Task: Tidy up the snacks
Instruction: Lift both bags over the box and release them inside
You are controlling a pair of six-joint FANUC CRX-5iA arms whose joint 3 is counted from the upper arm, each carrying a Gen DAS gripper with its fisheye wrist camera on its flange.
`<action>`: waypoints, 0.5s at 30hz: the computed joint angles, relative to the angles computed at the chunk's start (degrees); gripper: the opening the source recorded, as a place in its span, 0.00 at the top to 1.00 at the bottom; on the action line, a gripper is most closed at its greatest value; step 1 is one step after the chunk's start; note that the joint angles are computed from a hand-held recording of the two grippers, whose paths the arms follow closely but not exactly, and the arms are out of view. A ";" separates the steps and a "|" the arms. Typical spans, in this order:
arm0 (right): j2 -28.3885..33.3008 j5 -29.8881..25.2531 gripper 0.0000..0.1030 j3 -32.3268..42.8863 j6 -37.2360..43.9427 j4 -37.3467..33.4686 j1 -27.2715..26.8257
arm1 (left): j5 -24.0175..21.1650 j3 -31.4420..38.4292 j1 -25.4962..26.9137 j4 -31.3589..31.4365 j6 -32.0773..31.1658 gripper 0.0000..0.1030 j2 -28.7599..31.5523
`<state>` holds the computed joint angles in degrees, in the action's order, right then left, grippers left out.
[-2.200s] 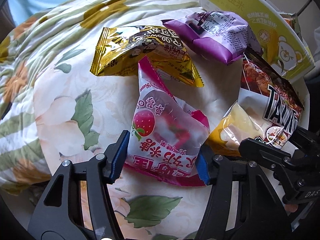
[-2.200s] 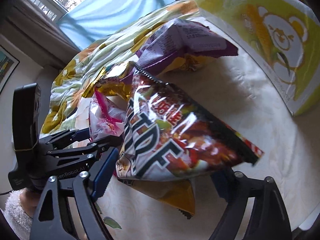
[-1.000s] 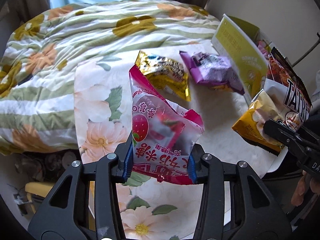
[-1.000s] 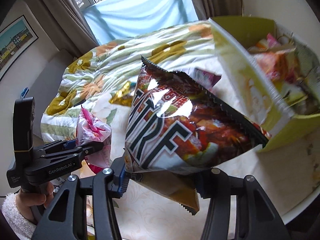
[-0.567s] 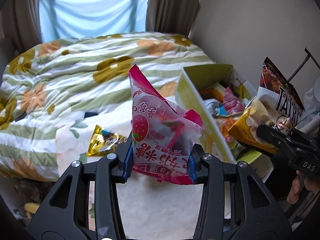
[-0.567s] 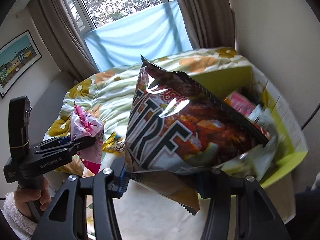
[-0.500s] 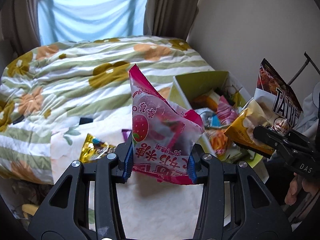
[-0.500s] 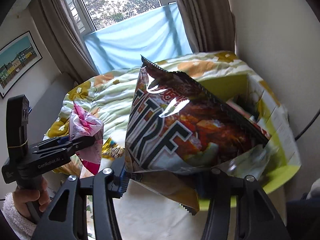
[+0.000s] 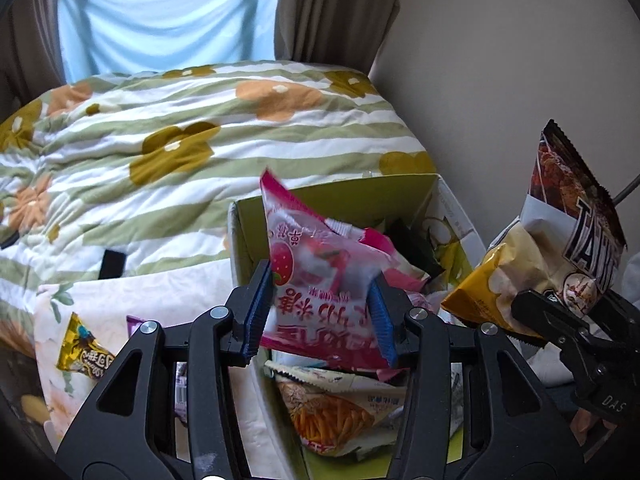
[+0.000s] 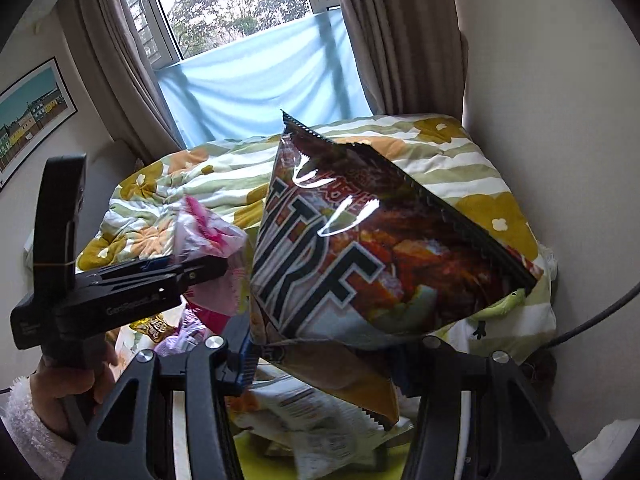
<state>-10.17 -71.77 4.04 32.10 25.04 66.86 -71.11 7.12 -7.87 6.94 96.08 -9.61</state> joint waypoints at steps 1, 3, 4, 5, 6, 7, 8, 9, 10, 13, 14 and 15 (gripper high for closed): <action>-0.04 0.27 0.53 -0.06 0.60 -0.87 -0.69 | -1.04 1.49 -1.40 -2.57 1.46 0.34 0.99; -0.41 0.80 0.53 -0.24 1.45 -2.37 -1.88 | -1.04 1.80 -2.51 -5.10 3.37 0.03 0.85; -0.46 1.16 0.53 -0.28 1.90 -3.19 -2.48 | -0.07 0.96 -2.63 -5.61 4.01 0.00 -0.12; -0.82 1.32 0.53 -0.37 2.73 -4.09 -3.23 | 0.34 0.20 -2.41 -5.64 4.09 0.00 -0.98; -0.76 1.39 0.53 -0.20 3.08 -4.65 -3.46 | -0.17 0.05 -2.31 -6.01 4.38 0.00 -1.39; -0.60 1.68 0.53 -0.11 3.69 -5.53 -3.83 | -1.11 0.11 -2.31 -6.81 4.95 0.00 -1.70; -0.77 1.82 0.53 -0.05 4.82 -6.53 -4.72 | -1.71 -0.15 -2.32 -7.32 5.39 0.00 -2.26; -0.75 2.02 0.53 0.02 5.51 -7.36 -5.21 | -2.09 -0.81 -1.99 -7.21 5.45 0.00 -3.06; -0.63 2.19 0.53 0.24 6.17 -8.21 -5.68 | -2.45 -1.50 -1.38 -6.83 5.27 0.00 -3.83; -0.12 2.69 0.53 1.43 7.63 -10.57 -6.54 | -3.50 -3.19 0.20 -6.57 5.43 0.00 -5.98; 0.19 2.87 0.53 1.94 8.16 -11.19 -6.78 | -3.67 -3.68 0.72 -6.53 5.39 0.00 -6.55; 0.66 3.06 0.53 2.55 9.20 -12.20 -7.04 | -3.74 -4.14 0.93 -6.69 5.67 0.00 -7.08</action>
<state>-9.52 -68.71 6.59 41.30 12.85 59.82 -74.85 2.99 -6.93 0.25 101.75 -16.69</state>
